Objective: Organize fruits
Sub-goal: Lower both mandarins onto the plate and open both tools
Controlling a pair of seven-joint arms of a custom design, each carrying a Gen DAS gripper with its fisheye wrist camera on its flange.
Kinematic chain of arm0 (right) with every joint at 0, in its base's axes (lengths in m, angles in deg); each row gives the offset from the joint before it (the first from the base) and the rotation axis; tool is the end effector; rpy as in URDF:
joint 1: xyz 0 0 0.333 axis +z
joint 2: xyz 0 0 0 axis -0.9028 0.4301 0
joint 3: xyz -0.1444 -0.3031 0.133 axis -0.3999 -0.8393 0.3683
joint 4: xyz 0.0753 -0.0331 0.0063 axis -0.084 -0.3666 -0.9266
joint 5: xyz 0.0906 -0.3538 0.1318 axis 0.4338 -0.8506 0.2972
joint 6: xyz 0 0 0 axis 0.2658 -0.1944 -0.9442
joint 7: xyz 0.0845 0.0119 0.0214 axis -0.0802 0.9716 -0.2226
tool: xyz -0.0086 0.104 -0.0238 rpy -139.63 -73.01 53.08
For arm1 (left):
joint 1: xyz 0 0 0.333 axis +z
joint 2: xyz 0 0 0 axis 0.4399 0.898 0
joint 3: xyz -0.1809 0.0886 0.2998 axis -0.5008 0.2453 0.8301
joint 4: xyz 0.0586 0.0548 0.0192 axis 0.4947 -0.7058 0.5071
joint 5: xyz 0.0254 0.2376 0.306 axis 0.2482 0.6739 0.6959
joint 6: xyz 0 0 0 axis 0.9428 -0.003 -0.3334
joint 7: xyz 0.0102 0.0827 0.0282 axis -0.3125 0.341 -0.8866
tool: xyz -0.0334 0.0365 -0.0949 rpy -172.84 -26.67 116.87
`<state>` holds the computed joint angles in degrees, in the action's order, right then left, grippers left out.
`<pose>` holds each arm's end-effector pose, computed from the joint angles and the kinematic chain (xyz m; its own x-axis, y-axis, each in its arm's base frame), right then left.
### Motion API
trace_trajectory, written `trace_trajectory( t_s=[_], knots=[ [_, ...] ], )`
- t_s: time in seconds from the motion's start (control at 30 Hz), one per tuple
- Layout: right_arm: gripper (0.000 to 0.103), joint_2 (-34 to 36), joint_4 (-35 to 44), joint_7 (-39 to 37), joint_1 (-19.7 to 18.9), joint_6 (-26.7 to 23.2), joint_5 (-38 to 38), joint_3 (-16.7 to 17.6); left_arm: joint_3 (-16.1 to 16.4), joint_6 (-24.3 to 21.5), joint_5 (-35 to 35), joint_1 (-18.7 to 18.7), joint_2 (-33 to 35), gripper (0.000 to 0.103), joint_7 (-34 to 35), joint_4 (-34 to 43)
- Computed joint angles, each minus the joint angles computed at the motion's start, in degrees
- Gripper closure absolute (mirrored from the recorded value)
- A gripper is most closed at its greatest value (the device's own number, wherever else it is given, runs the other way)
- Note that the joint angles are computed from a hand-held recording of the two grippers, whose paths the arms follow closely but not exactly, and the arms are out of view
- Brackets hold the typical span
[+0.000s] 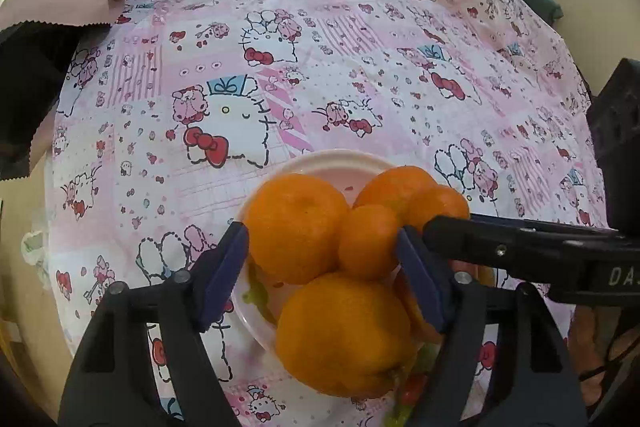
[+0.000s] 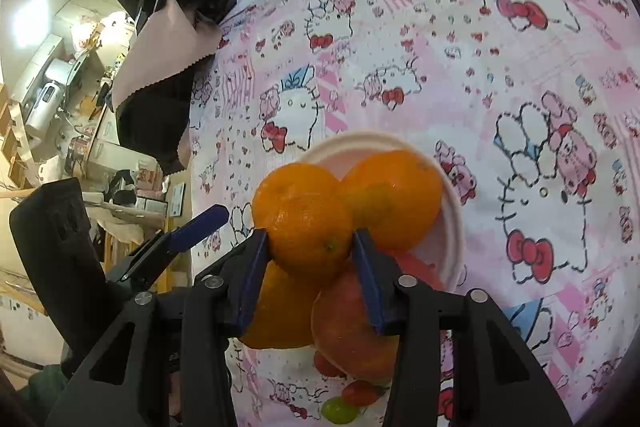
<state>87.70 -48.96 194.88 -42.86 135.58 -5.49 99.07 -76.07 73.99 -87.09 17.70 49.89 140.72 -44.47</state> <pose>0.5949 0.3794 0.5203 -0.1945 -0.7465 -0.6363 -0.8759 0.4242 -0.2299 0.6508 -0.2119 0.5317 -0.4976 -0.8551 0.1459 -0.8030 0.3904 -0.4502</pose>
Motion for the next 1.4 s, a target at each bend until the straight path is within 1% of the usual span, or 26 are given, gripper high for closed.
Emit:
trace_trajectory(
  t_s=[0.07, 0.17, 0.3, 0.4, 0.57, 0.67, 0.77, 0.9, 1.0, 1.1, 1.23, 1.3, 1.4],
  knots=[
    [0.055, 0.1, 0.3, 0.5, 0.1, -0.6, -0.3, -0.2, 0.2, -0.3, -0.6, 0.3, 0.0, 0.03, -0.6, 0.0],
    [0.048, -0.2, 0.1, 1.5, 0.4, -1.0, -1.0, -0.7, 0.4, -0.9, -1.3, 0.7, 0.0, 0.03, -1.8, 0.2],
    [0.037, -0.6, 0.3, 2.4, 0.8, -2.4, -2.9, -1.6, 0.6, -0.5, -1.6, 1.1, -0.2, 0.03, -3.3, 0.1],
    [0.033, -1.0, 0.1, 3.3, 1.1, -2.4, -4.2, -2.1, 0.6, -0.2, -1.9, 1.3, -0.3, 0.03, -3.8, 0.2],
    [0.033, -1.8, -1.1, 4.7, 0.8, -1.3, -4.4, -2.3, 0.5, 0.1, -1.8, 1.4, -0.5, 0.03, -4.0, 0.1],
    [0.033, -2.7, -2.0, 6.4, 1.1, -0.5, -5.8, -3.0, 0.6, 0.4, -1.7, 1.4, -0.8, 0.03, -3.9, -0.2],
    [0.033, -4.2, -4.0, 8.2, 1.1, 1.6, -6.5, -3.4, 0.6, 0.5, -2.3, 1.7, -1.5, 0.03, -4.3, -0.6],
    [0.031, -6.0, -5.7, 11.8, 2.0, 2.6, -9.8, -4.7, 0.9, 2.3, -1.5, 1.7, -3.4, 0.03, -5.0, -2.8],
    [0.028, -7.9, -7.8, 15.3, 2.6, 4.0, -12.4, -5.4, 1.6, 3.8, 0.5, 1.3, -5.5, 0.03, -7.4, -4.9],
    [0.028, -9.2, -8.9, 15.4, 2.4, 4.2, -12.6, -4.6, 1.4, 5.5, 0.8, 1.6, -7.7, 0.03, -7.2, -7.2],
    [0.028, -11.1, -10.0, 19.1, 3.9, 3.7, -17.4, -5.4, 1.4, 7.2, 0.9, 1.9, -10.6, 0.03, -6.1, -10.3],
    [0.028, -12.1, -10.6, 20.6, 4.6, 2.9, -19.9, -5.5, 1.5, 7.4, 0.1, 2.3, -12.3, 0.03, -5.6, -12.0],
    [0.028, -13.8, -12.2, 23.2, 5.4, 2.3, -22.7, -5.3, 1.7, 7.5, -2.8, 2.9, -14.9, 0.03, -2.8, -14.5]
  ],
)
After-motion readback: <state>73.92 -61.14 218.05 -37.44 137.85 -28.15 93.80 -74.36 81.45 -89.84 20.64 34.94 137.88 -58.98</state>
